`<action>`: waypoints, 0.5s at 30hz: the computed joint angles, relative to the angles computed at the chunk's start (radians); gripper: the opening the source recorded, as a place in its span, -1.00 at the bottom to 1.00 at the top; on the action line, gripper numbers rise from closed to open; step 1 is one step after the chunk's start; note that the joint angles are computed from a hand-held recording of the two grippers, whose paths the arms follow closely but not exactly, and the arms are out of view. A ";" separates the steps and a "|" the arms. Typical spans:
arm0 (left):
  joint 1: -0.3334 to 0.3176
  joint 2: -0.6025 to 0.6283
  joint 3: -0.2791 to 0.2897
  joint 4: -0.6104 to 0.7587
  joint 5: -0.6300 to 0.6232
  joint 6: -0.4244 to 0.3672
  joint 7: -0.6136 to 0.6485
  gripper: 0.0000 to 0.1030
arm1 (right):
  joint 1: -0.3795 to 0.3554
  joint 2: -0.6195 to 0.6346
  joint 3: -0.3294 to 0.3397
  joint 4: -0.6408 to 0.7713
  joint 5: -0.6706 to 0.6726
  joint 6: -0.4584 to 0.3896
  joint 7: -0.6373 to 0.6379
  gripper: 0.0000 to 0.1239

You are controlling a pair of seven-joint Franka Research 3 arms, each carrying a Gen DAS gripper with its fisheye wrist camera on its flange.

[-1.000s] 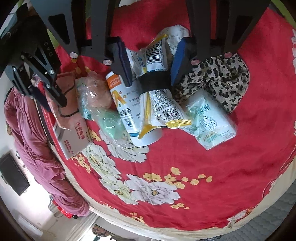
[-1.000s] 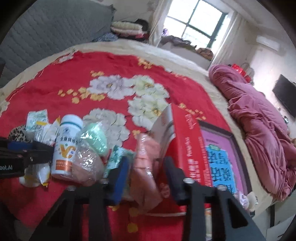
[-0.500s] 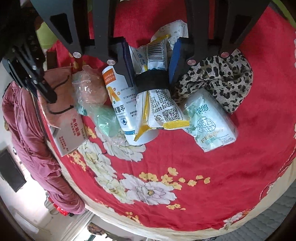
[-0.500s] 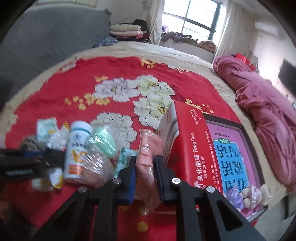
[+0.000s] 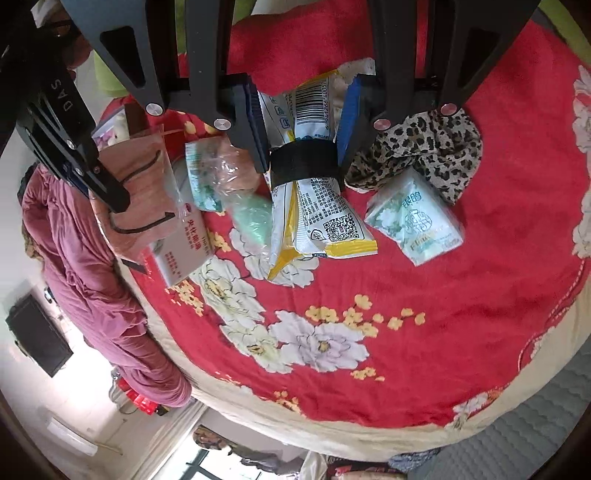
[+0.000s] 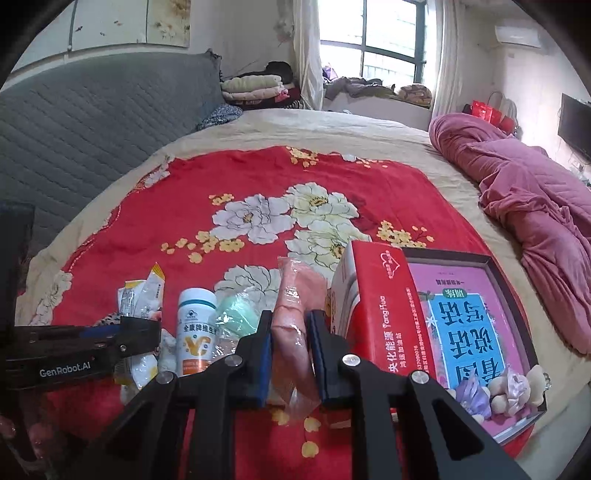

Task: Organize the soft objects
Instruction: 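Carry both packets over to the pink book box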

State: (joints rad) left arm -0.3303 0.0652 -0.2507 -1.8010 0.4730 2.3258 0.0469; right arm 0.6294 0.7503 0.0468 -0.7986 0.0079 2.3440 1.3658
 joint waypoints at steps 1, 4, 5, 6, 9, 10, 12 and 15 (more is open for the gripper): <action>-0.003 -0.001 -0.002 0.007 0.008 -0.007 0.002 -0.28 | 0.000 -0.003 0.002 0.000 0.001 -0.003 -0.002 -0.69; -0.012 -0.001 -0.006 0.029 0.028 -0.036 0.003 -0.29 | -0.003 -0.029 0.009 -0.034 0.009 0.017 -0.011 -0.69; -0.014 -0.003 -0.008 0.034 0.033 -0.041 0.003 -0.29 | -0.004 -0.039 0.011 -0.048 0.011 0.024 -0.014 -0.69; -0.016 -0.002 -0.009 0.038 0.035 -0.042 0.003 -0.29 | -0.003 -0.045 0.010 -0.056 0.010 0.029 -0.013 -0.69; -0.022 0.002 -0.011 0.057 0.043 -0.054 0.010 -0.29 | 0.000 -0.061 0.006 -0.064 0.003 0.025 -0.006 -0.69; -0.025 0.003 -0.012 0.066 0.047 -0.057 0.013 -0.29 | 0.000 -0.066 0.005 -0.068 0.001 0.030 -0.002 -0.69; -0.030 0.009 -0.013 0.084 0.053 -0.068 0.016 -0.29 | -0.003 -0.077 0.007 -0.077 0.002 0.037 -0.002 -0.69; -0.040 0.022 -0.015 0.119 0.067 -0.087 0.027 -0.29 | -0.007 -0.086 0.007 -0.076 0.003 0.041 0.009 -0.69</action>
